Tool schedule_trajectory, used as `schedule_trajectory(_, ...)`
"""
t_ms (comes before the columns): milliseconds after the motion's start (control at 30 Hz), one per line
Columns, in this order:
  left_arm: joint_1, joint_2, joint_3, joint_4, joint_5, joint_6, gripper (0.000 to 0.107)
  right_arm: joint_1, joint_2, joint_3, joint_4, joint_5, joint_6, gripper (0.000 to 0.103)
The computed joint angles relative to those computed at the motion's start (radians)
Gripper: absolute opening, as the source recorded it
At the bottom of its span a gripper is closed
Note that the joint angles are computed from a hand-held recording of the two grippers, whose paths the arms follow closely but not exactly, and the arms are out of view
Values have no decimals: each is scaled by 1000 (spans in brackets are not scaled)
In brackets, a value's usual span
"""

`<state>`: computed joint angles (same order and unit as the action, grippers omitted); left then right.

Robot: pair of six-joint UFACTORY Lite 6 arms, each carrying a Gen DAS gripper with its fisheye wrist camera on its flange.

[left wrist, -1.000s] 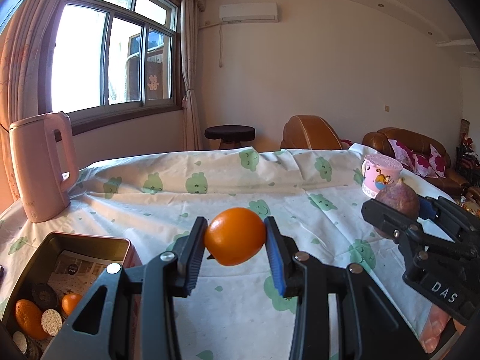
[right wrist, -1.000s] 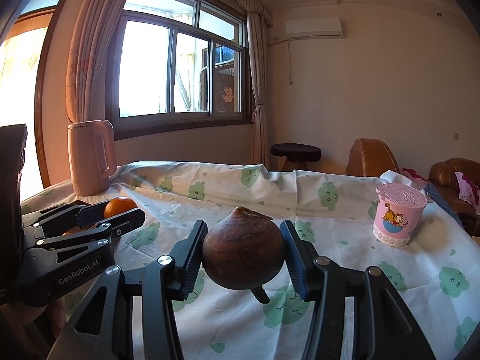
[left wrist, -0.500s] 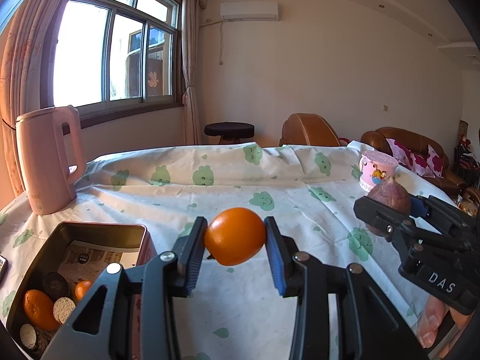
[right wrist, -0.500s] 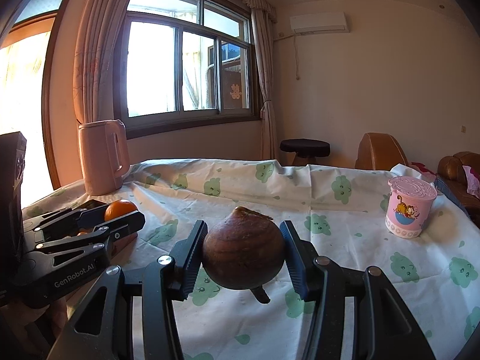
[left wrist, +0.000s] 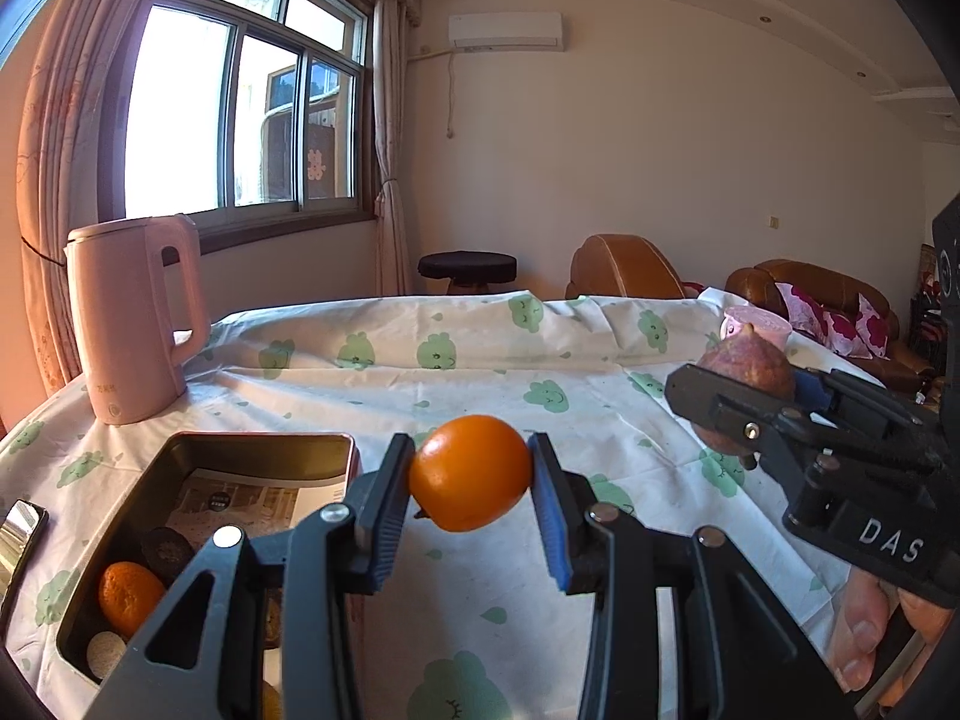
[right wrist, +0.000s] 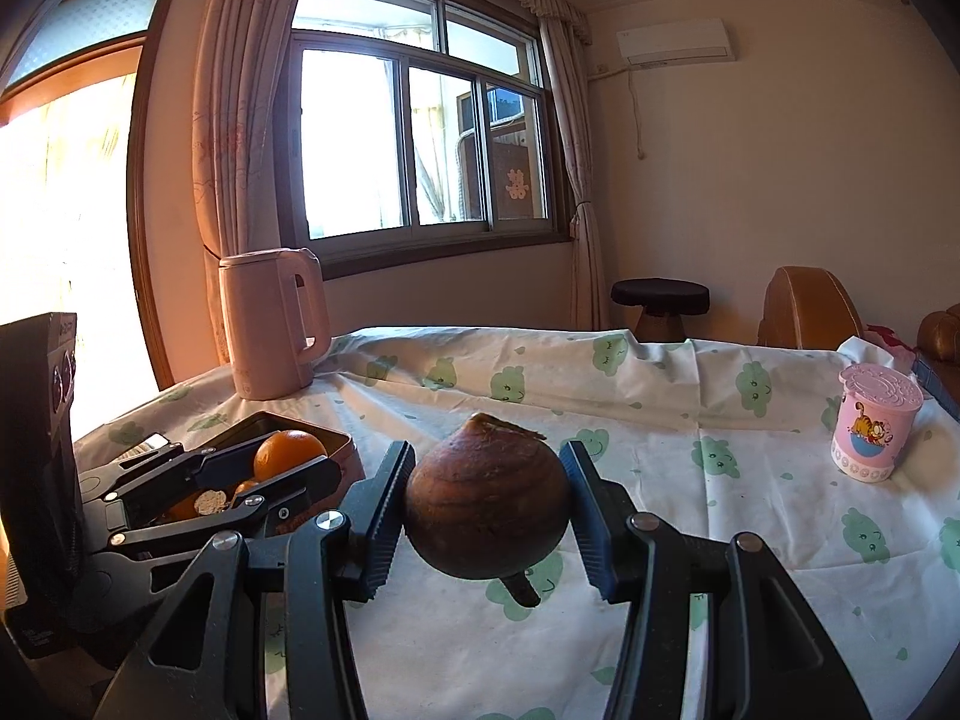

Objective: Organize fruits
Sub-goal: 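Lift the tangerine and dark brown fruit and carry them over the tin box, then lower the tangerine and dark brown fruit into the box and open both tools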

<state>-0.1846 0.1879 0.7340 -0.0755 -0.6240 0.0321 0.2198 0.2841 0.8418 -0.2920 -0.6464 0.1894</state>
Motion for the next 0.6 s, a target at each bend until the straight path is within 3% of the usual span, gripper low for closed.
schedule_trajectory(600,149,-102,-111,118,-23,-82,40,140,22,60,44,45,-21,52)
